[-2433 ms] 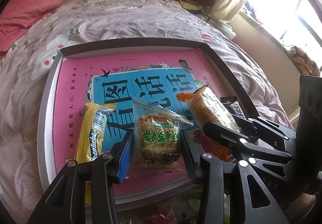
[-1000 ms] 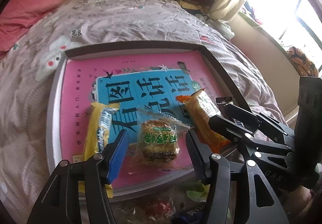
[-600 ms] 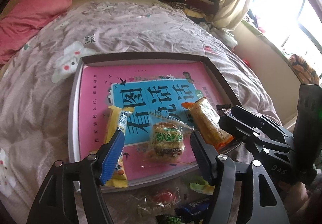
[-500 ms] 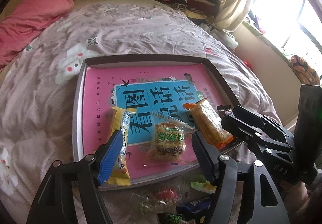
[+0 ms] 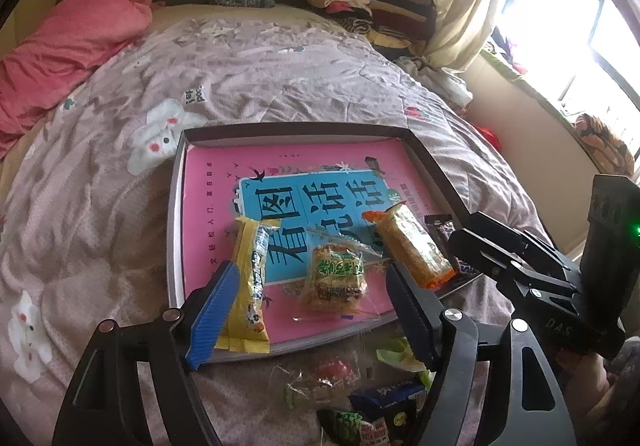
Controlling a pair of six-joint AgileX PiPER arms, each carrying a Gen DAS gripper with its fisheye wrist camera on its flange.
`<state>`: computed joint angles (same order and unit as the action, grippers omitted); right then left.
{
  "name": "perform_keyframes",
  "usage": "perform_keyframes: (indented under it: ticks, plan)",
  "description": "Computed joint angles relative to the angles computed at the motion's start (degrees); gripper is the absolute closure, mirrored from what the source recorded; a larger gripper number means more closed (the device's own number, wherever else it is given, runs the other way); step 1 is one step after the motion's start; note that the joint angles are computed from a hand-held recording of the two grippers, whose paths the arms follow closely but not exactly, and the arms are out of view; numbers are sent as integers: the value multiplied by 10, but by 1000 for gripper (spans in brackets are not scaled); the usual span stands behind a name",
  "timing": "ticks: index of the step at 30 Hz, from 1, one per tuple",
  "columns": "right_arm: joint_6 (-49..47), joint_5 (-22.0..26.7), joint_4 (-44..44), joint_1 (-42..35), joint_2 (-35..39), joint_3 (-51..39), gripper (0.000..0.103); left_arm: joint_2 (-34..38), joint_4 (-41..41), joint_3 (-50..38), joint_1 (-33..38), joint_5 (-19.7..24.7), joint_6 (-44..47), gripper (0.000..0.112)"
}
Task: Organize snacks
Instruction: 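Withdraw both grippers from the tray back toward the snack pile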
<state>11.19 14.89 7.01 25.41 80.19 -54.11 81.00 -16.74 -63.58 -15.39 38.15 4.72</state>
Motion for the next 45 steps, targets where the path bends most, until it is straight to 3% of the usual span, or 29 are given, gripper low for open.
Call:
perform_keyframes:
  ticks: [13,30,45]
  plan:
    - [15,2,-12,4,-39,23,37,-35,7,20,-3,12,0,35]
    - [166,24,-138,27,-91,60,37,-89,13,46,-9,27,3,35]
    - [225,44,-187,45,-112,76,37,-120,15,78,3,42,21,35]
